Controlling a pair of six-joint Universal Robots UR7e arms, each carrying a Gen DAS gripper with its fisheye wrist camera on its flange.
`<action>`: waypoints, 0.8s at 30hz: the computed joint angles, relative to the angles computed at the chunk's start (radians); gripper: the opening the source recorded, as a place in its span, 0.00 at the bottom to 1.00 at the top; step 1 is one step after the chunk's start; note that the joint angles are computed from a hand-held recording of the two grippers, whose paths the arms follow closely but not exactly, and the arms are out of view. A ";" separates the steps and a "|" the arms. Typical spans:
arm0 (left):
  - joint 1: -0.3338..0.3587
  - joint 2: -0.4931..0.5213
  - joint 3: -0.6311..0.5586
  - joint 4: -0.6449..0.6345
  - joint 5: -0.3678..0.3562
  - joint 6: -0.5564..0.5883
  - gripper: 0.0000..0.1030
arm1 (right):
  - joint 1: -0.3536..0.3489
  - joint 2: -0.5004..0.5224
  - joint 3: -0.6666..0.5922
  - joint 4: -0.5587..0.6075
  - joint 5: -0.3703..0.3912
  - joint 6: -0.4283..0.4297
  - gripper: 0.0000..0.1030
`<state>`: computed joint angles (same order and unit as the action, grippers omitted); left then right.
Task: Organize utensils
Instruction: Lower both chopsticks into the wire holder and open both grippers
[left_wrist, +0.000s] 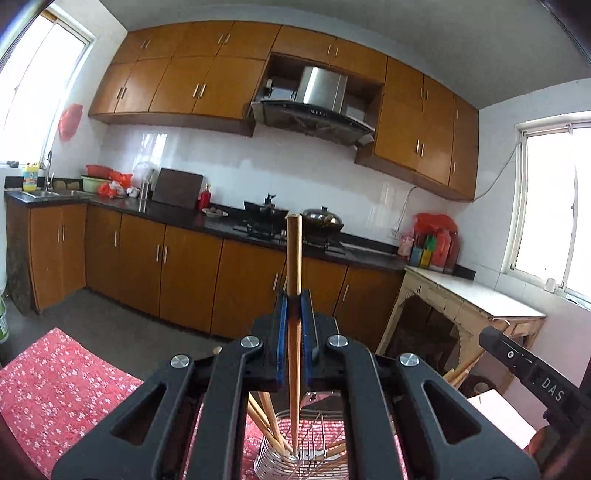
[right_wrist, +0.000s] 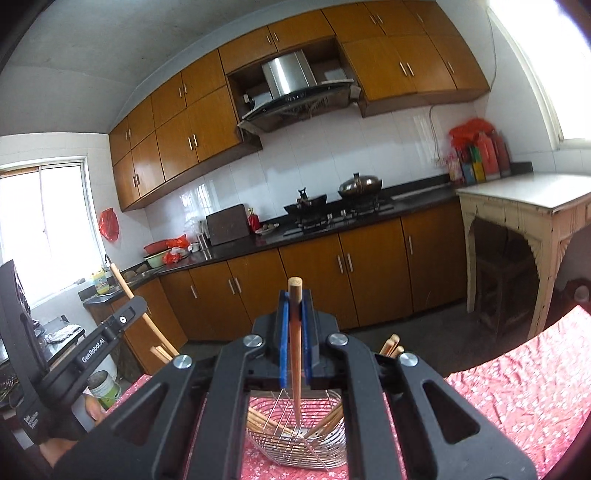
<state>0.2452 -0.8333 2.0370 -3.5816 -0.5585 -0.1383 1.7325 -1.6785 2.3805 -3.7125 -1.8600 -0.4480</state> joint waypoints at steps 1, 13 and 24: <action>0.003 0.001 0.000 0.012 -0.006 -0.010 0.07 | -0.006 0.004 -0.003 0.008 0.002 0.005 0.07; 0.030 -0.006 0.008 0.176 -0.016 -0.105 0.07 | -0.054 0.046 -0.009 0.051 -0.042 0.058 0.15; -0.023 -0.082 0.069 0.164 0.053 -0.126 0.41 | 0.013 -0.009 0.052 -0.076 -0.132 0.008 0.49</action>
